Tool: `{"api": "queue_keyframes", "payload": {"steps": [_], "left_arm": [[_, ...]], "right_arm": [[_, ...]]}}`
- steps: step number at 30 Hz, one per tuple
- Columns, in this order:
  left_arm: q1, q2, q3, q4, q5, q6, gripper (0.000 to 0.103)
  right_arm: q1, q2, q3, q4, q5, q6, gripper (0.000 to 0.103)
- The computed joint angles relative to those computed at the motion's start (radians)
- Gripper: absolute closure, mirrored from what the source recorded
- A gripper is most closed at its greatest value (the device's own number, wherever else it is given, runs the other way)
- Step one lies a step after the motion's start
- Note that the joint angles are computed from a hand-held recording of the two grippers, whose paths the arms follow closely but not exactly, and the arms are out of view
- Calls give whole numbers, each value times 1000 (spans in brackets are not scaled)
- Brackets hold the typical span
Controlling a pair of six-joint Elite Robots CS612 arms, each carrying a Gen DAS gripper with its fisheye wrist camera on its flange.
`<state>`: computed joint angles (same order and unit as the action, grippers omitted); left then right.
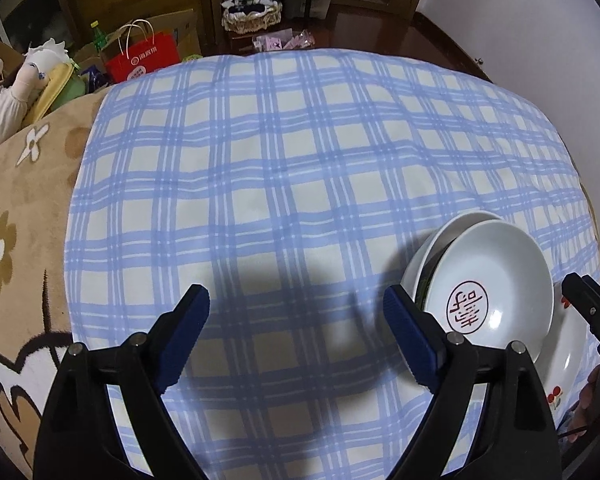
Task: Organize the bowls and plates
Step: 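Position both open grippers around the rim of the bowl stack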
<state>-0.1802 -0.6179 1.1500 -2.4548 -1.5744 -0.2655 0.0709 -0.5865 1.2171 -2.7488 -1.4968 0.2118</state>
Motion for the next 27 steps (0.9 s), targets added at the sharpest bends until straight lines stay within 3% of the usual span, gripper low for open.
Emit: {"api": "queue_keyframes", "payload": {"steps": [7, 12, 24, 27], "left_arm": [[7, 10, -23, 37, -47, 14, 16], [2, 11, -24, 50, -45, 34, 16], [7, 9, -23, 52, -87, 32, 16], [15, 8, -22, 50, -130, 36, 16]], "right_arm": [[4, 9, -17, 43, -19, -11, 0], [0, 14, -26, 72, 14, -4, 0], [4, 20, -38, 117, -20, -21, 0], [8, 22, -42, 120, -42, -29, 0]]}}
